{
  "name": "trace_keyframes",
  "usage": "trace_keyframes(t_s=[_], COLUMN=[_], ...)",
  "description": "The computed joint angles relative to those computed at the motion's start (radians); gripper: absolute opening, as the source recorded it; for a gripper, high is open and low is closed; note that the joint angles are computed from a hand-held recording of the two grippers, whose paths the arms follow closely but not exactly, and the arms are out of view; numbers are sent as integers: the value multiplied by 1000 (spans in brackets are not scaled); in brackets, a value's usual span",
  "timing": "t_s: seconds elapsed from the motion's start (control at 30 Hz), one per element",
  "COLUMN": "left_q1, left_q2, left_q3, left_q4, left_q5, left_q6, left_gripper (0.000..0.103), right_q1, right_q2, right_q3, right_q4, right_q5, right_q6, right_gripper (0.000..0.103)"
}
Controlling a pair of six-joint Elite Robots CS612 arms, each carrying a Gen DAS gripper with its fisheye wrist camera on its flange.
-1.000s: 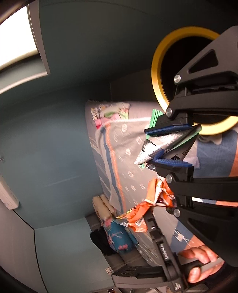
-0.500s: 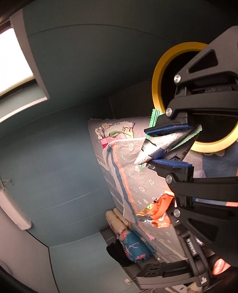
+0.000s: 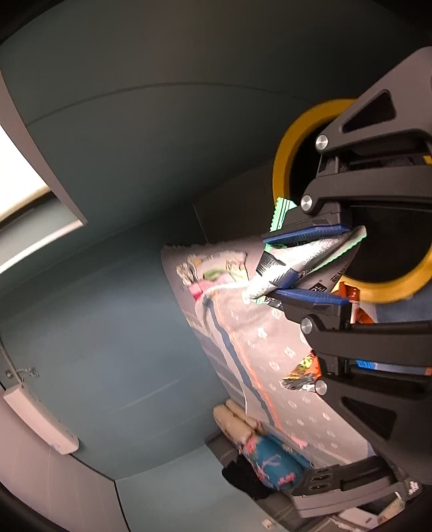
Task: Collect trash
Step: 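Carry both wrappers over the yellow bin and open both tools to drop them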
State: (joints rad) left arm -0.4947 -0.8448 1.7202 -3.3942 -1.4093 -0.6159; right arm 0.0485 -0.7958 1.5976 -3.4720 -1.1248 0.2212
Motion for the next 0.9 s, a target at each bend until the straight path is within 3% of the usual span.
trace_keyframes(t_s=[0.4, 0.57, 0.7, 0.9], left_q1=[-1, 2, 2, 3], left_q2=[49, 65, 66, 61], left_q3=[-61, -72, -67, -55], left_q4=[86, 90, 76, 50], left_q5=[-41, -63, -60, -44], left_q6=[3, 0, -1, -5], left_gripper=[17, 19, 24, 42], right_q1=[3, 12, 19, 23], right_q2=[28, 43, 46, 53], right_q3=[-47, -79, -85, -91], right_q4=[92, 137, 143, 141], right_q5=[-60, -77, -92, -106], right_q6=[21, 28, 34, 53], right_gripper=[29, 37, 37, 45])
